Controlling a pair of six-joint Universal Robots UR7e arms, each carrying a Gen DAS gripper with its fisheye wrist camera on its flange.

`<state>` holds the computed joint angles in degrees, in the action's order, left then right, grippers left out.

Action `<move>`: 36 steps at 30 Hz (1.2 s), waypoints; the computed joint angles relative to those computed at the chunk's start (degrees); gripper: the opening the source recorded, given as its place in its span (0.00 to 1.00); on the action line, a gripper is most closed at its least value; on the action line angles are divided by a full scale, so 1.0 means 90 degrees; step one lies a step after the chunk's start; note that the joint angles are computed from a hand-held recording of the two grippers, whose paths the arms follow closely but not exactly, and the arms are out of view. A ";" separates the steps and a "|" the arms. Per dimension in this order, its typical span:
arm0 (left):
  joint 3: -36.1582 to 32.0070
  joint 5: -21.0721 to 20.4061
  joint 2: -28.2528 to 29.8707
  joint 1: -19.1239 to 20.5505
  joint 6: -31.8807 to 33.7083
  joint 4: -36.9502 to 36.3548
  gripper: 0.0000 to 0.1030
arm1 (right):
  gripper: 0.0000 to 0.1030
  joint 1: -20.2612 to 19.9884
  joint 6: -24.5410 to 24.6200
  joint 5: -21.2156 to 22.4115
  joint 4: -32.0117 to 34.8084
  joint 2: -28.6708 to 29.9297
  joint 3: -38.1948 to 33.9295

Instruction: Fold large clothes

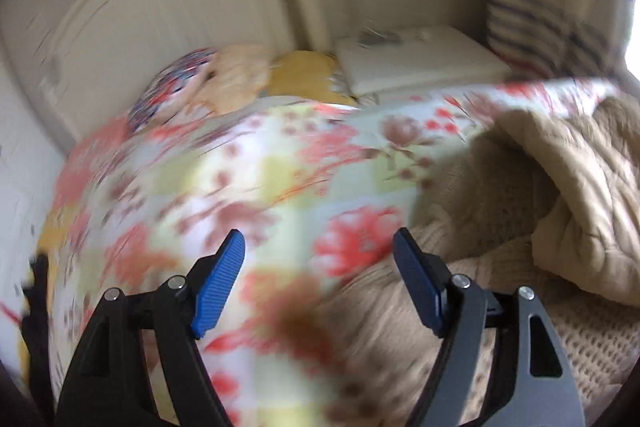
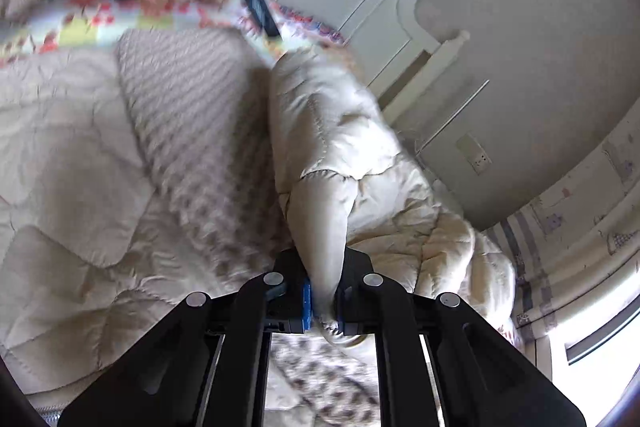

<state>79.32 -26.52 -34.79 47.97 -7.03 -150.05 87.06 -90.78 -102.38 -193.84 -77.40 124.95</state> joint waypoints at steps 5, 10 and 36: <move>0.0762 -0.0599 -0.0369 -0.0450 0.0149 -0.1222 0.83 | 0.22 0.0055 0.0480 -0.0136 0.0153 -0.0181 0.0078; 0.0338 -0.1330 0.0202 -0.0903 0.0745 -0.1710 0.92 | 0.77 -0.0323 0.1446 0.1021 0.2496 -0.1559 0.0057; 0.0072 -0.1643 0.1126 -0.0485 0.0020 -0.1039 0.98 | 0.62 -0.1039 0.4805 -0.0085 0.4170 -0.0403 -0.2489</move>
